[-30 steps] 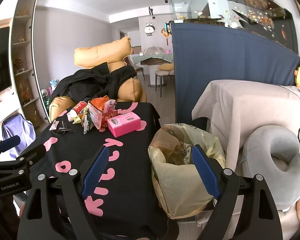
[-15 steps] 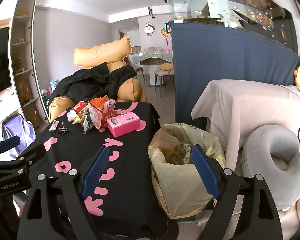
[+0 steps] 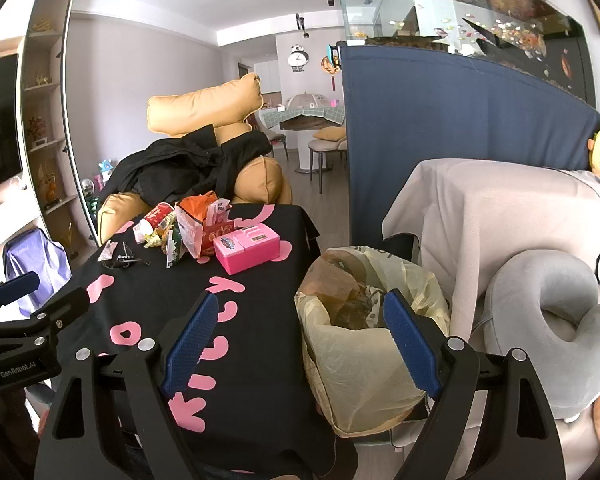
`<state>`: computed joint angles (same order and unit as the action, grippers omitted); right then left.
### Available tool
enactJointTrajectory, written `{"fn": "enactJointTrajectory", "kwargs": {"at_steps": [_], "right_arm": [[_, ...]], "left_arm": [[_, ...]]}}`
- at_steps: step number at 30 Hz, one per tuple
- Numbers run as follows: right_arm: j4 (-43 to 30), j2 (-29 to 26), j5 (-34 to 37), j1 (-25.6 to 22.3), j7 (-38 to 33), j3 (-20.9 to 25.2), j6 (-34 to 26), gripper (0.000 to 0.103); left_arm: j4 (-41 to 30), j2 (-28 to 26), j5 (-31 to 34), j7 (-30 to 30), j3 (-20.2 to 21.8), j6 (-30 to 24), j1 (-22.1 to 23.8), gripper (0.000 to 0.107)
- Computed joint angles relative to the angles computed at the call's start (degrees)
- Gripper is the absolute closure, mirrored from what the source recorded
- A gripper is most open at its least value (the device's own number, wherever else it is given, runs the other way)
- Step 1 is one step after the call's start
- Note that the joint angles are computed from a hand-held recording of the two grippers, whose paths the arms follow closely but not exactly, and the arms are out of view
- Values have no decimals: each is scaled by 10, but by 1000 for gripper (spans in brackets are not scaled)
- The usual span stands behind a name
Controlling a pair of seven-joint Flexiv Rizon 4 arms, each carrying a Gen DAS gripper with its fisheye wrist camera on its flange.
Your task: Collect trash
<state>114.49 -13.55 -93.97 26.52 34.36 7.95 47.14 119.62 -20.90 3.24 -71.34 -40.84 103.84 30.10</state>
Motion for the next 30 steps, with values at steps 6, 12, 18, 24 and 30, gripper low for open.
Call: {"fn": "enactJointTrajectory", "kwargs": {"at_steps": [6,12,18,24,30], "right_arm": [[0,0,0,0,0,0,0,22],[0,-1,-1,-2,1,-1,5,22],[-21,-22,-10,-10,-24,-12,24,22],[-87,-80,-14,-18,-63,-38,82,22],[-179,-154,30,-12,-128,-68,139,22]], "left_arm": [[0,0,0,0,0,0,0,13],[4,-4,-1,0,-6,-1,7,13],[-19,-38,-24,7,-53,-37,51,13],[-102,-107,-74,59,-11,-71,21,13],[-227,-195,-147,110,16,-140,4,13]]}}
